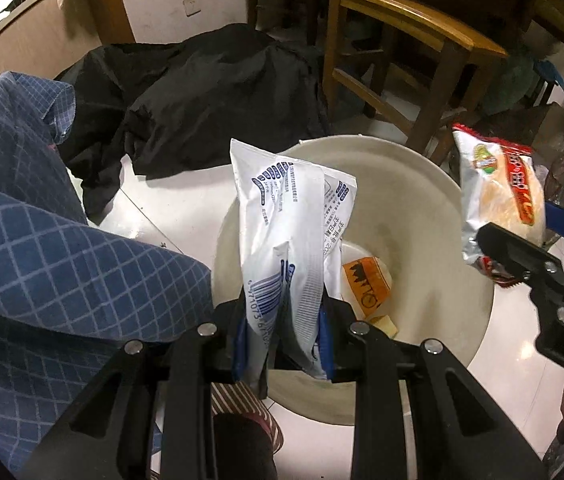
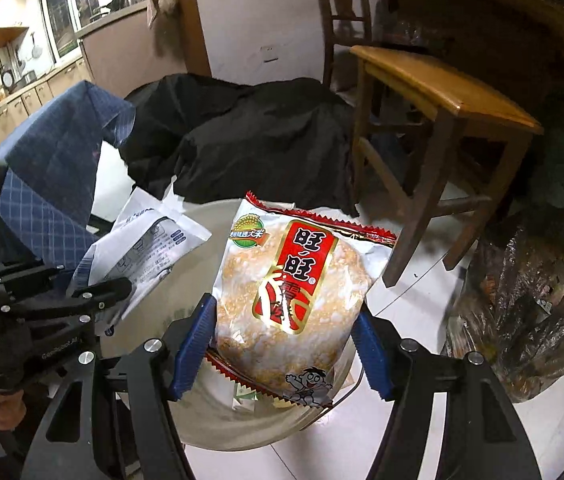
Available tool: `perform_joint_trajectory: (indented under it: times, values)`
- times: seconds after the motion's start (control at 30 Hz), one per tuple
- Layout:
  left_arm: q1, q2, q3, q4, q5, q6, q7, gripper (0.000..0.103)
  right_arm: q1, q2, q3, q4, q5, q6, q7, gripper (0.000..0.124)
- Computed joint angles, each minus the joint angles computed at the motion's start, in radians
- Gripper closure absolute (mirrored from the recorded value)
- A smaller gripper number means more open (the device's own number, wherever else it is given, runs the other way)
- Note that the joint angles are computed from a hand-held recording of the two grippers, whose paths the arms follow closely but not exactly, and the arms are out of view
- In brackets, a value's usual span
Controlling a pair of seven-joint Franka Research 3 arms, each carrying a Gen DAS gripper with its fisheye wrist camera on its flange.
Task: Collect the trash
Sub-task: 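Carry both items over the white bucket and open both grippers to drop them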
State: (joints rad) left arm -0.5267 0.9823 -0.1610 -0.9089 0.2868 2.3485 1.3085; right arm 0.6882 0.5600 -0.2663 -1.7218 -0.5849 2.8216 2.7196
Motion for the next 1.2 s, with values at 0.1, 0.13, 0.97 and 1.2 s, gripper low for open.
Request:
perform_joint_trajectory:
  times: [0.1,0.13,0.97,1.2]
  values:
    - [-0.002,0.012,-0.004,0.019,-0.002,-0.008,0.016,0.077,-0.005,0.005,0.005,0.004,0.007,0.002,-0.011,0.057]
    - [-0.003,0.011,-0.004,0.017,-0.003,-0.007,0.018,0.077,-0.006,0.006,0.006,0.006,0.010,0.002,-0.015,0.057]
    - [-0.010,0.014,0.002,0.018,0.003,-0.016,0.015,0.077,-0.118,0.027,0.137,0.010,0.309,0.097,-0.473,0.057]
    - [0.004,0.017,-0.010,0.015,-0.015,0.010,0.027,0.073,-0.123,0.045,0.141,0.030,0.411,0.110,-0.602,0.049]
